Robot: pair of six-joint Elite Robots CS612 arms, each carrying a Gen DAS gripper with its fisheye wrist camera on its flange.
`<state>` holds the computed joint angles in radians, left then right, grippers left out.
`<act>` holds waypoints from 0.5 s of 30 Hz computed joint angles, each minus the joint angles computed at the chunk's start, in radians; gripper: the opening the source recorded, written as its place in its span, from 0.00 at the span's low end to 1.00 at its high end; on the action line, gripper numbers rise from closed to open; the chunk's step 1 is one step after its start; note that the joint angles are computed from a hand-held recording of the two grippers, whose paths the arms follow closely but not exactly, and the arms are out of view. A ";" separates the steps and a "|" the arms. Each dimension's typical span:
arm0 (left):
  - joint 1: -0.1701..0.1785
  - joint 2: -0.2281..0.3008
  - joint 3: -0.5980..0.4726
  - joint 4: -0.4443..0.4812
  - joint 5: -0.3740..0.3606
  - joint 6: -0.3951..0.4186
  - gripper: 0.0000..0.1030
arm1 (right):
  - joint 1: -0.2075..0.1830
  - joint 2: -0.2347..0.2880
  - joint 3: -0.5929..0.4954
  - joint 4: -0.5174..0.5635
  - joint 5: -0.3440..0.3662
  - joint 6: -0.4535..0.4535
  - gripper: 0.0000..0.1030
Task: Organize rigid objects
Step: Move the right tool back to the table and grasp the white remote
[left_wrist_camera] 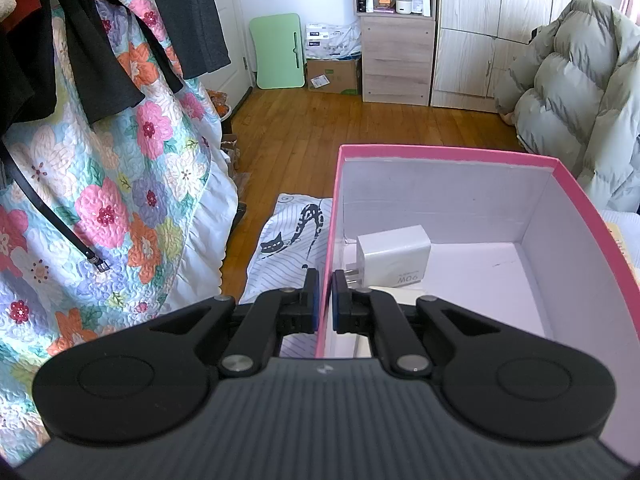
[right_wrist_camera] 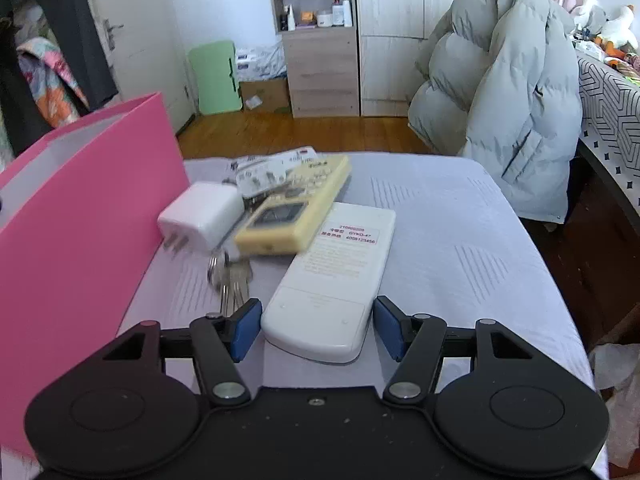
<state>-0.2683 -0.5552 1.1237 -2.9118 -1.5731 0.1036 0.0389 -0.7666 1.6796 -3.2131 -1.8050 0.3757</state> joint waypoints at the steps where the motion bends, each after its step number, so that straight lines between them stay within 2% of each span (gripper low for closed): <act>1: -0.001 0.000 0.000 -0.001 0.004 0.006 0.05 | 0.001 -0.010 0.011 0.008 0.004 -0.005 0.64; 6: 0.000 -0.002 0.002 -0.003 0.001 0.002 0.05 | -0.001 -0.057 0.063 0.062 0.029 -0.054 0.62; 8: 0.003 -0.001 -0.001 -0.004 -0.008 -0.013 0.05 | -0.009 -0.070 0.066 0.102 0.072 -0.097 0.62; 13: 0.001 -0.001 0.001 -0.006 -0.004 -0.009 0.04 | -0.010 -0.051 0.036 0.097 0.050 -0.115 0.69; 15: 0.001 -0.001 0.002 -0.007 -0.007 -0.015 0.04 | -0.013 -0.033 0.013 0.098 0.038 -0.094 0.70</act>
<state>-0.2672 -0.5560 1.1255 -2.9192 -1.5801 0.0891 0.0255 -0.8000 1.6927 -3.1150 -1.7674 0.2821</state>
